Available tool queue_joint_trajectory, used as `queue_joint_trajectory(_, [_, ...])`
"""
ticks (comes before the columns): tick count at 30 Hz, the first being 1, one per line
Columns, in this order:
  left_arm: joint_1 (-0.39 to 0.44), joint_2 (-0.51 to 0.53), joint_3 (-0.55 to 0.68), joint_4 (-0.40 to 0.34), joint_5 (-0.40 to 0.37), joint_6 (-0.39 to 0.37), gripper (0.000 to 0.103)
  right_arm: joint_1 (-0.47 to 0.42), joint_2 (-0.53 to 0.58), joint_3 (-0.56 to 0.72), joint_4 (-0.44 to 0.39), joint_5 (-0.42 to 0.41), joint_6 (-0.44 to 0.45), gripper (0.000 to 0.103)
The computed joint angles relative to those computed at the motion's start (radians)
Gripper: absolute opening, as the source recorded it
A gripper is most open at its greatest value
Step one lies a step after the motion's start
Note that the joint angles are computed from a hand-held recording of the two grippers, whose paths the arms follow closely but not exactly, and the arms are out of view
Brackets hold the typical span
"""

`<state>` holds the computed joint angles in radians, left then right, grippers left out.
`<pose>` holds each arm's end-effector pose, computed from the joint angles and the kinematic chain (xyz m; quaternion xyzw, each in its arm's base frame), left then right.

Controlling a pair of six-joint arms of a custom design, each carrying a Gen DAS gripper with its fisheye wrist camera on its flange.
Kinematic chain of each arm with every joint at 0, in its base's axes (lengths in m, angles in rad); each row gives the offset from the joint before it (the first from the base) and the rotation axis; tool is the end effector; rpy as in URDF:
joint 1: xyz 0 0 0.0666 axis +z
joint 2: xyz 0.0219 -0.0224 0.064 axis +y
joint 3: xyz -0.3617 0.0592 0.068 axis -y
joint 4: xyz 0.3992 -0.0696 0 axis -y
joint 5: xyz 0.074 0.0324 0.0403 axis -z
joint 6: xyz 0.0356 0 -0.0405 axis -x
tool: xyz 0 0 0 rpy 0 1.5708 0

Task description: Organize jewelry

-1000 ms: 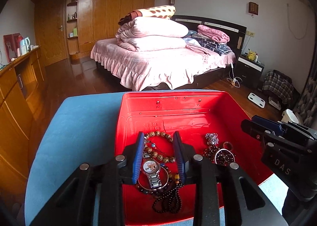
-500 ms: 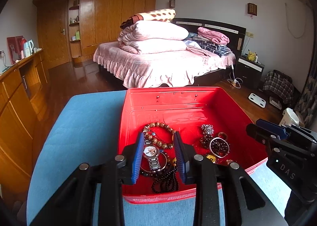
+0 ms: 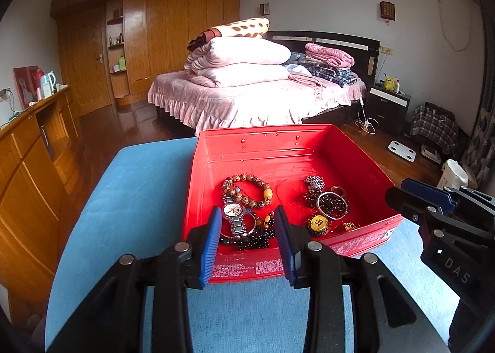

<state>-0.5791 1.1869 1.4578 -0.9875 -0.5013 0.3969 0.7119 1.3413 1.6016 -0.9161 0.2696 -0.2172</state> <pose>0.3551 -0.2122 0.5290 -0.0221 0.8874 0.0113 0.4603 0.3678 0.3043 0.5348 -0.1601 0.8765 0.0883 0.4453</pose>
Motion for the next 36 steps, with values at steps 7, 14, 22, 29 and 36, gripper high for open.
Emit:
queue_joint_trajectory(7, [-0.021,-0.034,-0.034,0.01,-0.031,0.016,0.036,0.016,-0.042,-0.048,0.025,0.002,-0.006,0.025])
queue_joint_trajectory(14, [-0.061,-0.094,-0.088,0.07,-0.109,0.0,0.038,0.026,-0.1,-0.11,0.078,0.011,-0.012,0.025])
queue_joint_trajectory(22, [-0.124,-0.166,-0.162,0.21,-0.266,-0.078,0.063,0.045,-0.175,-0.202,0.189,0.065,-0.007,0.054])
queue_joint_trajectory(29, [-0.171,-0.209,-0.201,0.339,-0.377,-0.168,0.091,0.07,-0.272,-0.307,0.393,0.157,0.04,0.096])
queue_joint_trajectory(36, [-0.198,-0.235,-0.231,0.426,-0.428,-0.233,0.097,0.083,-0.339,-0.383,0.556,0.24,0.116,0.098])
